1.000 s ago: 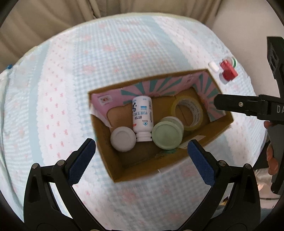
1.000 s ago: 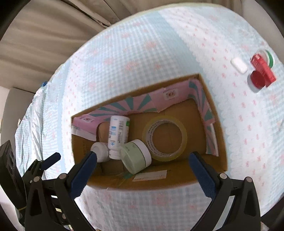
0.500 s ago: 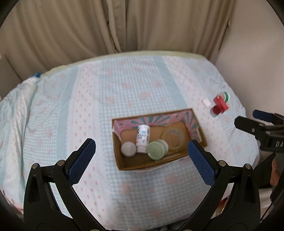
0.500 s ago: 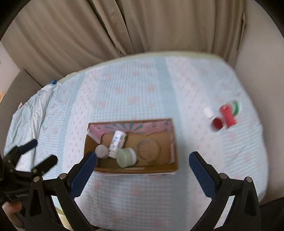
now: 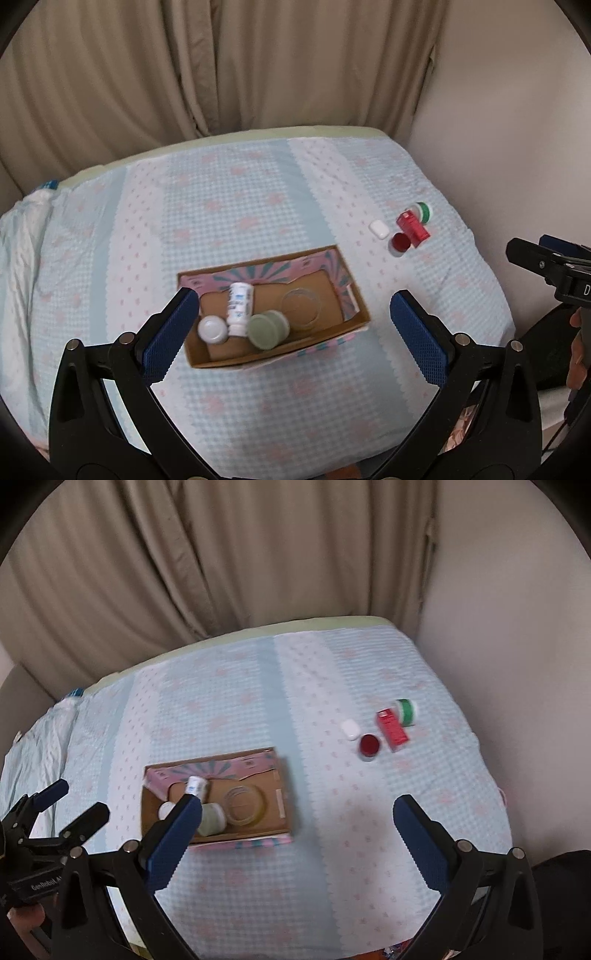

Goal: Organize rigid objects
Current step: 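Lift both tools away from the box toward the remaining items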

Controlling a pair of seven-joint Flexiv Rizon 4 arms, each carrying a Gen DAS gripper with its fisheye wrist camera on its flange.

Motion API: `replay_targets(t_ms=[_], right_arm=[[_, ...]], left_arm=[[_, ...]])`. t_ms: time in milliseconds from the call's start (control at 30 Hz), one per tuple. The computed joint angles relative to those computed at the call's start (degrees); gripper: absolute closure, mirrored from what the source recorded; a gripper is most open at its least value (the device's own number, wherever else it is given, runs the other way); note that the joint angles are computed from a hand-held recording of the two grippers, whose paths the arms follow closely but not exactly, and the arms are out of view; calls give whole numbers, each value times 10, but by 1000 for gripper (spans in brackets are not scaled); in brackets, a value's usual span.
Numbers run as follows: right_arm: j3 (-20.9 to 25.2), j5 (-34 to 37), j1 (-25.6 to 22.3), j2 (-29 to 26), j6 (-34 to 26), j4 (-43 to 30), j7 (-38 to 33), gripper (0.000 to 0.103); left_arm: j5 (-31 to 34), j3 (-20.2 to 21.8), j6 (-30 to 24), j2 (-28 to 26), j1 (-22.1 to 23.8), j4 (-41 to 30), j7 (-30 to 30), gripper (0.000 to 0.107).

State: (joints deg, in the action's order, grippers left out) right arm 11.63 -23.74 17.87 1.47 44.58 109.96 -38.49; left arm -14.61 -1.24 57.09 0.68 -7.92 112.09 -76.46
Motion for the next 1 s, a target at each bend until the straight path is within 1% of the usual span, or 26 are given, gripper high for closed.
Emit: replay_targets(t_ms=[100, 200, 233, 300, 400, 433, 533, 600, 700, 867, 933, 1000], right_arm=[[-10, -1, -19, 22, 15, 21, -14, 0], [-23, 14, -42, 36, 43, 37, -48, 0], [-28, 20, -49, 37, 53, 40, -63, 0], [-42, 44, -65, 35, 78, 44, -113, 0], [-59, 85, -85, 23, 101, 35, -193, 0], [-68, 106, -93, 14, 108, 28, -229, 0], [-79, 141, -112, -12, 120, 8, -302, 0], [-86, 171, -125, -36, 117, -16, -351, 0], [-91, 207, -145, -69, 110, -49, -397, 0], [-95, 240, -174, -133, 96, -104, -444, 0], [-94, 251, -185, -159, 91, -125, -453, 0], [-94, 255, -193, -186, 101, -139, -460, 0]], left_arm=[[39, -13, 3, -8, -9, -20, -47, 4], [104, -23, 2, -21, -22, -48, -126, 4], [131, -27, -1, -28, -28, -62, -165, 4], [177, -33, -19, -46, -42, -94, -233, 4], [219, -37, -44, -80, -66, -141, -313, 4], [228, -36, -47, -88, -74, -151, -330, 4], [267, -33, -74, -132, -104, -209, -395, 4], [278, -29, -83, -157, -121, -237, -417, 4], [283, -25, -96, -200, -144, -285, -437, 4], [260, -22, -118, -287, -172, -364, -427, 4], [250, -21, -114, -324, -180, -390, -412, 4], [246, -16, -108, -365, -190, -419, -397, 4]])
